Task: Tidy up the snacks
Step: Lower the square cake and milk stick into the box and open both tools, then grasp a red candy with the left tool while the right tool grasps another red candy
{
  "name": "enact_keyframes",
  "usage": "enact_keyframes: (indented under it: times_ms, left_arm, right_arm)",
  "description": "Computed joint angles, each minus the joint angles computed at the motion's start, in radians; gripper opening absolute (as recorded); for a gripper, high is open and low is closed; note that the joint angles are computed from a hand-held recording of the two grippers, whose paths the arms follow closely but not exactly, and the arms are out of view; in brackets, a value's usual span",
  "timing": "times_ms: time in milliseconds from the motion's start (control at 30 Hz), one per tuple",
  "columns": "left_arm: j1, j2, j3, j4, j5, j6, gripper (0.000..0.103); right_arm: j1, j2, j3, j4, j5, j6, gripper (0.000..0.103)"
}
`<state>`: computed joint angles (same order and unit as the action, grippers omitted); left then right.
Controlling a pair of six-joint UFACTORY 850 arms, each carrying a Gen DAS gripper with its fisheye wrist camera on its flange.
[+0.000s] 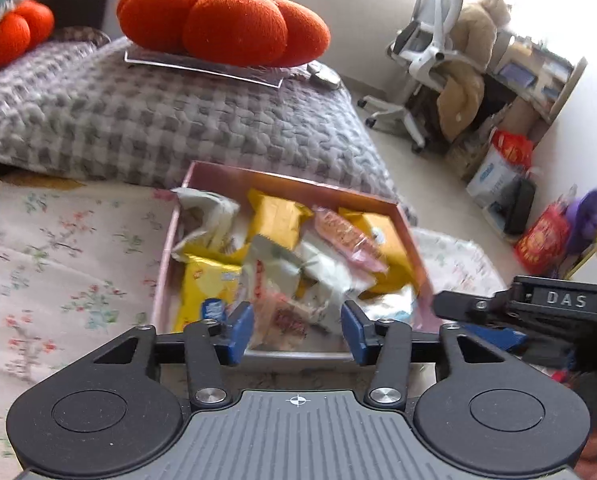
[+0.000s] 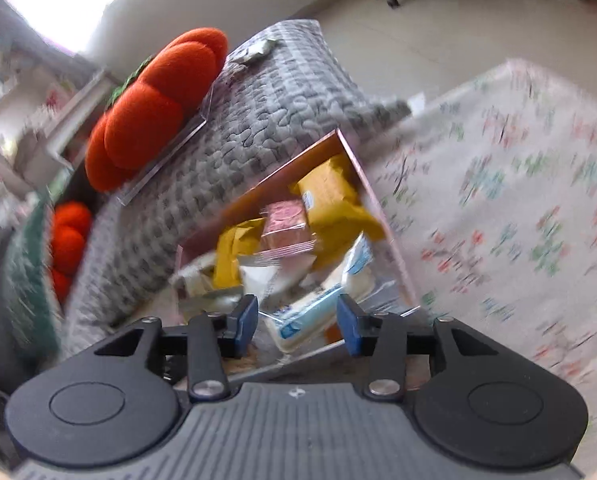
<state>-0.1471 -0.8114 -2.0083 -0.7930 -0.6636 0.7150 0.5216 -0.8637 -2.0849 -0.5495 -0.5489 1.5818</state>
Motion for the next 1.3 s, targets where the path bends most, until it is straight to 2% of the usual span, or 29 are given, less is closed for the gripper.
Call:
enact_keyframes:
  times_ms: [33,133,233,333,433,600,733,900,967,1033,1067,1133,1300]
  left_arm:
    - [-0.002,0.016,0.019,0.033,0.015,-0.001,0.052]
    - [-0.003,0.055,0.069,0.098,0.037,0.001,0.061]
    - [-0.003,0.082,0.104,0.163,0.025,-0.020,0.065]
    - [0.000,0.115,0.153,0.194,0.000,-0.013,0.069]
    - [0.007,0.139,0.191,0.205,-0.043,-0.014,0.071]
    - [0.013,0.178,0.264,0.214,-0.048,0.017,0.074]
    - [0.010,0.198,0.313,0.214,-0.082,0.137,0.074]
    - [-0.008,0.221,0.380,0.270,-0.037,0.291,0.074]
    - [-0.011,0.213,0.382,0.293,-0.039,0.296,0.071]
    - [-0.014,0.214,0.394,0.292,-0.021,0.313,0.064]
    - [-0.015,0.215,0.398,0.290,-0.015,0.318,0.050]
    - [-0.009,0.208,0.387,0.270,-0.032,0.316,0.041]
    - [-0.003,0.209,0.379,0.245,-0.039,0.317,0.032]
  right_arm:
    - [0.005,-0.010,-0.030,0.023,-0.051,-0.069,0.044]
    - [0.017,-0.004,-0.040,0.079,-0.136,-0.228,0.049]
    - [0.028,-0.009,-0.054,0.124,-0.211,-0.323,0.058]
    - [0.035,-0.031,-0.090,0.179,-0.288,-0.388,0.061]
    - [0.026,-0.024,-0.070,0.256,-0.285,-0.394,0.061]
    - [0.025,-0.005,-0.037,0.286,-0.276,-0.343,0.061]
    - [0.022,-0.008,-0.038,0.311,-0.270,-0.363,0.061]
    - [0.019,-0.025,-0.057,0.316,-0.317,-0.362,0.060]
    - [0.017,-0.028,-0.056,0.322,-0.319,-0.355,0.059]
    - [0.017,-0.023,-0.046,0.316,-0.311,-0.338,0.059]
    - [0.018,-0.023,-0.045,0.311,-0.310,-0.336,0.059]
    - [0.019,-0.026,-0.049,0.300,-0.314,-0.333,0.059]
    - [0.015,-0.042,-0.063,0.329,-0.322,-0.364,0.056]
